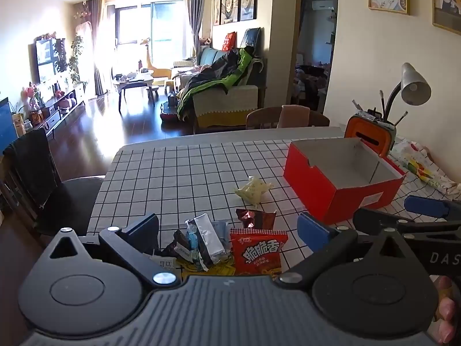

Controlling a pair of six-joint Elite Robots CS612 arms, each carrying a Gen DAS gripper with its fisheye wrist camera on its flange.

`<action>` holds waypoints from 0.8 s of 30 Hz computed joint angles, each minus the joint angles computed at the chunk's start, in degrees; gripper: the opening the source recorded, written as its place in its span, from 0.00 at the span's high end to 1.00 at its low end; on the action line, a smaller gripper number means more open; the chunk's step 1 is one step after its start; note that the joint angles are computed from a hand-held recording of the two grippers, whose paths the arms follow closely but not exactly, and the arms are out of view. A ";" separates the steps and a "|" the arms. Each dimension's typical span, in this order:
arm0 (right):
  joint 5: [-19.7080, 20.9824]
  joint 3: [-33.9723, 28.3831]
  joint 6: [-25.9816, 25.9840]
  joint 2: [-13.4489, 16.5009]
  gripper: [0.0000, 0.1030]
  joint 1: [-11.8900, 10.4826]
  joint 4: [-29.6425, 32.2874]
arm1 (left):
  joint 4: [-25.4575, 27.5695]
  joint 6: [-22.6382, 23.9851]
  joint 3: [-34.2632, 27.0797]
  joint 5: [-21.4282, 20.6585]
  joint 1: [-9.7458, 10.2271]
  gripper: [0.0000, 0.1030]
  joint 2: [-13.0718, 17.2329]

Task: Organize snacks

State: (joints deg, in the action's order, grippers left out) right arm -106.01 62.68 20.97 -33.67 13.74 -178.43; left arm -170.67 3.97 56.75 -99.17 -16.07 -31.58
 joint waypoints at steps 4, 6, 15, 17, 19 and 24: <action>-2.51 1.48 1.89 -0.77 0.00 0.34 0.81 | -0.11 0.40 0.04 -0.56 0.04 0.00 -0.01; -2.91 1.37 2.35 -1.27 0.00 0.14 1.75 | 0.00 0.44 -0.04 -0.69 0.06 0.00 0.02; -4.70 0.66 -1.42 -0.45 0.00 0.33 0.48 | 0.02 -0.16 -0.39 -1.37 0.15 0.00 0.21; -4.85 0.29 -2.56 -0.14 0.00 0.36 0.02 | 0.12 -0.31 -0.50 -1.55 0.18 0.00 0.27; -5.66 -0.25 -3.41 0.12 0.00 0.49 0.52 | 0.26 -0.43 -0.55 -1.50 0.21 0.00 0.30; -6.07 -0.41 -2.87 0.10 0.00 0.56 1.47 | 0.29 -0.67 -0.52 -1.94 0.34 0.00 0.30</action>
State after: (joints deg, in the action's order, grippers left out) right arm -112.08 62.27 18.10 -33.57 14.30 -176.96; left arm -170.38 3.30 56.23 -101.11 -15.73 -31.28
